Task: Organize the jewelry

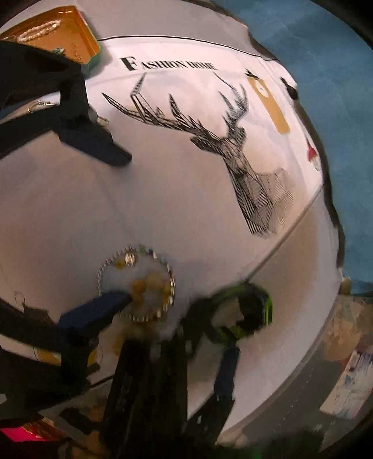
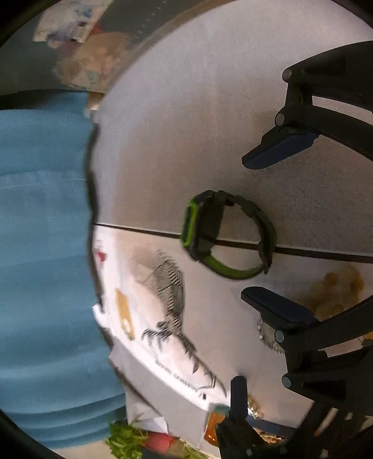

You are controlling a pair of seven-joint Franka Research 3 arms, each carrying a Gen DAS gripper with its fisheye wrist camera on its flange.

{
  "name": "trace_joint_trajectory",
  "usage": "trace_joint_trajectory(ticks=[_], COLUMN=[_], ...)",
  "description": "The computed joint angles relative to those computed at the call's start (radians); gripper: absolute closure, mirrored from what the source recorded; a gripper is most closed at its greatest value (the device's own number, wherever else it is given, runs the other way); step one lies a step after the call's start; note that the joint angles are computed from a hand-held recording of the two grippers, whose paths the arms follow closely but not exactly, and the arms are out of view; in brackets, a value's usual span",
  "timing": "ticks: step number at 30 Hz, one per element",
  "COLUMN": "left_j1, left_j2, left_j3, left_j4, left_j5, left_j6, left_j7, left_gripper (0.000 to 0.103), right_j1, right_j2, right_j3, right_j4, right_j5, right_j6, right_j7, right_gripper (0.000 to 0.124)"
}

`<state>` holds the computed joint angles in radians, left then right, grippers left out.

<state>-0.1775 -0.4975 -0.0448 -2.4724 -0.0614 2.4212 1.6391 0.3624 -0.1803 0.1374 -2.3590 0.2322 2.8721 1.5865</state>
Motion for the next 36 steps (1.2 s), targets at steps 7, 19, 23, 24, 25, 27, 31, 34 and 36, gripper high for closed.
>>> trace_joint_trajectory(ticks=[7,19,23,24,25,27,31,34,36], left_j1=[-0.053,-0.046,-0.079,-0.079,-0.081,-0.098,-0.084,-0.065,-0.059], left_j2=[0.012,-0.181,-0.154,-0.149,-0.161,-0.136,-0.061,-0.010,-0.010], left_j3=[0.049,0.063,0.068,0.051,0.037,0.022,0.001,0.001,0.003], left_j4=[0.041,0.021,0.026,0.019,0.007,0.005,0.030,0.048,0.038], left_j5=[-0.128,-0.144,-0.181,-0.168,-0.155,-0.134,-0.096,-0.088,-0.091], left_j6=[-0.046,-0.104,-0.126,-0.115,-0.115,-0.104,-0.105,-0.114,-0.084], left_j7=[0.131,0.124,0.137,0.143,0.144,0.172,0.161,0.146,0.155], left_gripper=[0.102,0.103,0.089,0.080,0.076,0.069,0.069,0.069,0.069], right_j1=[-0.039,-0.064,-0.080,-0.084,-0.093,-0.115,-0.125,-0.152,-0.162], right_j2=[0.028,-0.251,-0.295,-0.300,-0.304,-0.307,-0.308,-0.292,-0.275], right_j3=[0.024,0.038,0.040,0.037,0.040,0.047,0.029,0.040,0.042], right_j4=[0.029,-0.153,-0.183,-0.192,-0.200,-0.215,-0.249,-0.254,-0.252], right_j5=[-0.171,-0.156,-0.132,-0.127,-0.130,-0.143,-0.136,-0.159,-0.168], right_j6=[-0.002,-0.029,-0.075,-0.083,-0.088,-0.099,-0.072,-0.048,-0.042], right_j7=[0.079,0.120,0.139,0.140,0.143,0.152,0.143,0.140,0.140], right_gripper=[0.074,0.077,0.076,0.076,0.076,0.076,0.075,0.072,0.069])
